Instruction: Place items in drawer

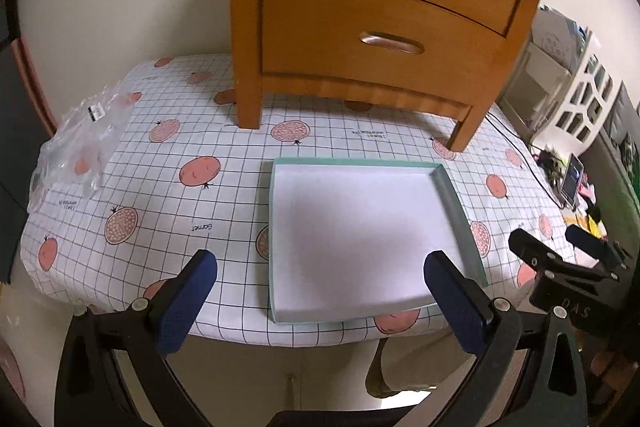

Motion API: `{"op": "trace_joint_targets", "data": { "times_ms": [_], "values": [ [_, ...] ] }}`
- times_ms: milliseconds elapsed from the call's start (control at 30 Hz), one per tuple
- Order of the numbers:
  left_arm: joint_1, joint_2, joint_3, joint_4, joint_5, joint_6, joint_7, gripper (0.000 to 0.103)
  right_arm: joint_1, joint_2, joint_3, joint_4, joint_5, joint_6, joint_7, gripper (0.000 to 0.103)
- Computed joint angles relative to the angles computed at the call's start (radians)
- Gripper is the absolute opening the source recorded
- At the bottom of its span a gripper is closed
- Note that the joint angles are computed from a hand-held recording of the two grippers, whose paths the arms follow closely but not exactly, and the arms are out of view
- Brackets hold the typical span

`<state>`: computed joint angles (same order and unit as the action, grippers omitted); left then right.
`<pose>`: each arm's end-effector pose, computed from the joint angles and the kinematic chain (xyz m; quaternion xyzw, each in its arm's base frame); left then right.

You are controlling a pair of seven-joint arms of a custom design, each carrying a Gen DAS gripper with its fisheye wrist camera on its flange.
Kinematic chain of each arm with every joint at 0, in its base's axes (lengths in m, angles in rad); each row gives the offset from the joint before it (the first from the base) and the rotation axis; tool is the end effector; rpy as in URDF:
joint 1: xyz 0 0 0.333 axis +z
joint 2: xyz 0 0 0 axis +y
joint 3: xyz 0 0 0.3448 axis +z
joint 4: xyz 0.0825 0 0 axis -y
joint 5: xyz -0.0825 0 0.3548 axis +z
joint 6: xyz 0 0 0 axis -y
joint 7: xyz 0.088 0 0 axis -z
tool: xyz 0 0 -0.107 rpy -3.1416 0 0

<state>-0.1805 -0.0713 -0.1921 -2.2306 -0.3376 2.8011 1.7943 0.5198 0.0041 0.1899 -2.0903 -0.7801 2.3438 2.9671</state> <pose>0.5003 -0.1812 0.5187 -0.5540 0.7661 -0.2989 0.1298 0.4214 0.3478 0.4934 -0.6002 0.7314 -0.2615 0.1911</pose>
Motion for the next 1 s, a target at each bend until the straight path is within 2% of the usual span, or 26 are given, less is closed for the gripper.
{"op": "trace_joint_targets", "data": {
  "times_ms": [133, 567, 1000],
  "values": [
    [0.000, -0.006, -0.001, -0.012, 0.005, 0.017, -0.005, 0.103, 0.005, 0.007, 0.002, 0.005, -0.016, -0.003, 0.003, 0.103],
    [0.009, 0.000, -0.003, -0.020, 0.072, -0.019, -0.070, 0.103, 0.010, 0.013, 0.000, 0.008, -0.012, -0.009, -0.003, 0.103],
    [0.019, 0.001, -0.001, -0.023, 0.116, -0.016, -0.116, 0.103, 0.016, 0.022, -0.001, 0.014, 0.008, -0.018, -0.012, 0.103]
  ]
}}
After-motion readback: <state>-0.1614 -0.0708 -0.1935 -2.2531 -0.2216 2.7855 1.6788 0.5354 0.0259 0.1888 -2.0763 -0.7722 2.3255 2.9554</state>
